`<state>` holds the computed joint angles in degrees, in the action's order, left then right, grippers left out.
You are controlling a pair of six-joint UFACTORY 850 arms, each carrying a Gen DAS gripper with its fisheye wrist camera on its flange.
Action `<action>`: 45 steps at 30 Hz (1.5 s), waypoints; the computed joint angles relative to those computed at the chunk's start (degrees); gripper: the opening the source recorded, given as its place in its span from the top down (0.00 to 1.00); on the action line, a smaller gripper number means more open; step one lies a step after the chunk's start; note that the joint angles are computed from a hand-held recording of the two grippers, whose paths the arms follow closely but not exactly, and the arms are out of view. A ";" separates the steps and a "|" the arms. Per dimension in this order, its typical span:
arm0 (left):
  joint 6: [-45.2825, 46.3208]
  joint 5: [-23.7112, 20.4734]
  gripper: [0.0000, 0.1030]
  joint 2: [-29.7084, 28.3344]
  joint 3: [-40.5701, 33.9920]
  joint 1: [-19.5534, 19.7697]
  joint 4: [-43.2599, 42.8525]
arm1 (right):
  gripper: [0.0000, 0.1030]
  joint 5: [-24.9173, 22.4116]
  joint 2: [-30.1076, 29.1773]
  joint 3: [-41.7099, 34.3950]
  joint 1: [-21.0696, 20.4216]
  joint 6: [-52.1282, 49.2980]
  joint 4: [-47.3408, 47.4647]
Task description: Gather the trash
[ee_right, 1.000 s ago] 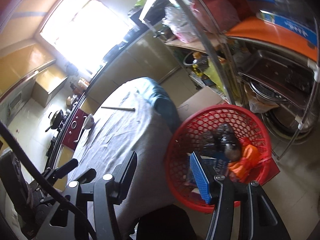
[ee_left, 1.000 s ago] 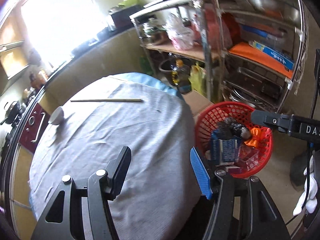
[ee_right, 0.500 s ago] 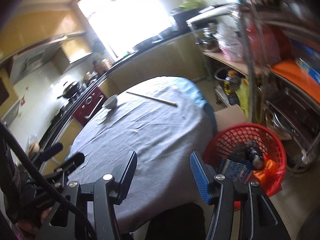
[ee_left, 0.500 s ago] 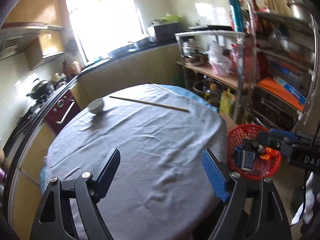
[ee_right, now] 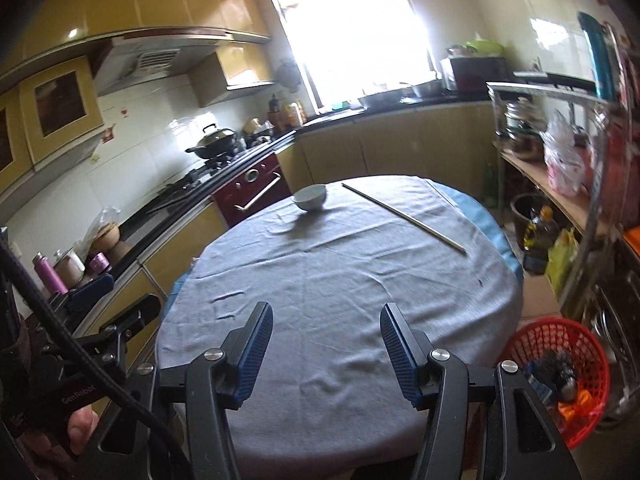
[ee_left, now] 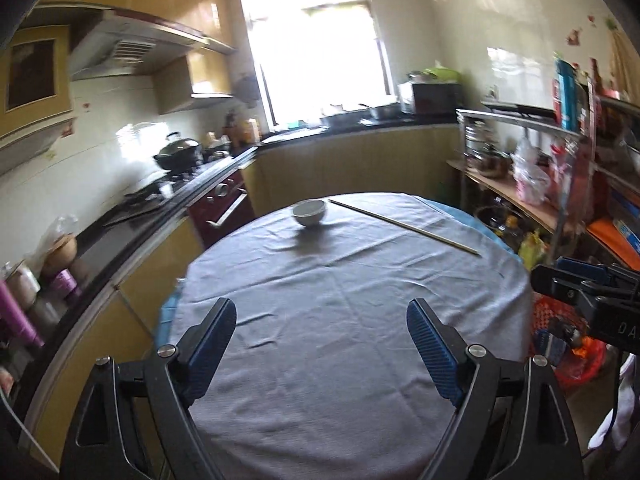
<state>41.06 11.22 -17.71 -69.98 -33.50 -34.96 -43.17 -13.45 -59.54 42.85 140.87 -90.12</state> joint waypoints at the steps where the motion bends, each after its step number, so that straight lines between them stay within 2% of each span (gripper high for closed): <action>1: 1.09 0.98 0.15 0.70 0.74 0.36 -1.44 | 0.42 -0.49 -0.70 -1.17 0.38 -1.06 -0.10; 7: 5.48 3.42 0.15 3.61 3.29 2.69 -8.40 | 0.42 -2.91 -4.24 -6.84 3.24 -7.08 0.55; 11: 5.92 4.38 0.15 5.22 4.86 3.87 -9.81 | 0.38 -5.82 -5.75 -9.55 5.55 -10.76 1.46; 19: 8.21 4.35 0.15 6.32 5.31 5.64 -13.64 | 0.38 -7.77 -8.27 -13.60 7.55 -13.62 1.24; 28: 9.95 4.76 0.15 6.67 5.36 5.68 -16.10 | 0.38 -9.53 -9.29 -14.38 8.60 -14.29 1.64; 45: 7.52 6.09 0.14 8.11 6.41 5.54 -14.43 | 0.37 -11.79 -8.61 -13.85 9.42 -14.82 1.48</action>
<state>48.58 17.31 -9.61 -63.57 -27.96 -49.38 -54.96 -22.07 -73.39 52.27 126.05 -88.64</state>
